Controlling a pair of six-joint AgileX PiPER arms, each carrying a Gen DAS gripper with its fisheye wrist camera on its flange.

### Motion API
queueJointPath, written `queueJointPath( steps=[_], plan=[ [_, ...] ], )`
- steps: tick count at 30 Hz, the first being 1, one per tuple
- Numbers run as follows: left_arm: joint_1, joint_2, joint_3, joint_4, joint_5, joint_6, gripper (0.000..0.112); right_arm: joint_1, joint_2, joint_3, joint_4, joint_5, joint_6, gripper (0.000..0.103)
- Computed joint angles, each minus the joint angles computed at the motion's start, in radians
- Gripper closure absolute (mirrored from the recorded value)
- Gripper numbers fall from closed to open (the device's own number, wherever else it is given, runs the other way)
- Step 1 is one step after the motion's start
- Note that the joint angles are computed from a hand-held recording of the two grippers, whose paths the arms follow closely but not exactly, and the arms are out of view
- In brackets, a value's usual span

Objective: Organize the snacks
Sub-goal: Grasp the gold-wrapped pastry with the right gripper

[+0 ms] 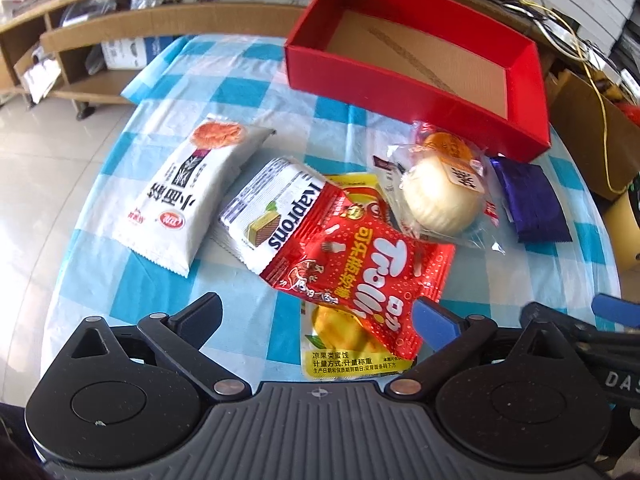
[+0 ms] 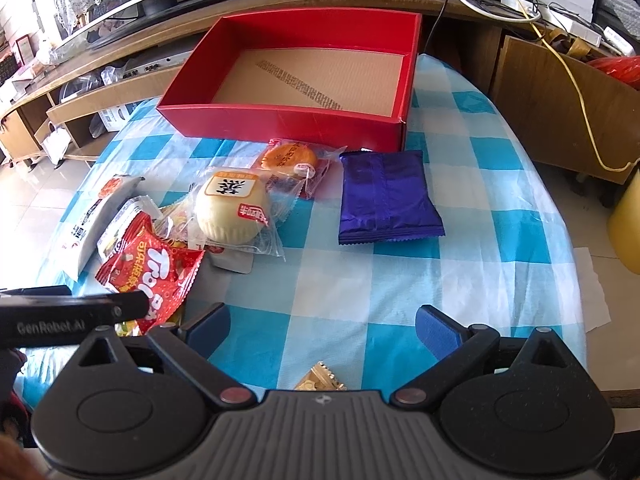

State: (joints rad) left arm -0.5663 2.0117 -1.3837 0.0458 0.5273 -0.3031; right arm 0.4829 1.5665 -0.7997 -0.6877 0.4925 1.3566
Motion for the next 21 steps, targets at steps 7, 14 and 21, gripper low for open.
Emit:
queueJointPath(
  steps=[7, 14, 21],
  plan=[
    [0.001, 0.019, -0.028, -0.088, 0.04, 0.076, 0.01, -0.016, -0.094, 0.076, 0.248, 0.049, -0.181, 0.0],
    [0.004, -0.008, -0.001, -0.189, 0.038, 0.182, 0.01, -0.061, -0.082, 0.119, 0.642, 0.003, -0.459, 0.0],
    [0.027, -0.023, 0.011, -0.247, 0.035, 0.213, 0.01, -0.036, 0.043, 0.028, 0.637, -0.008, -0.463, 0.0]
  ],
)
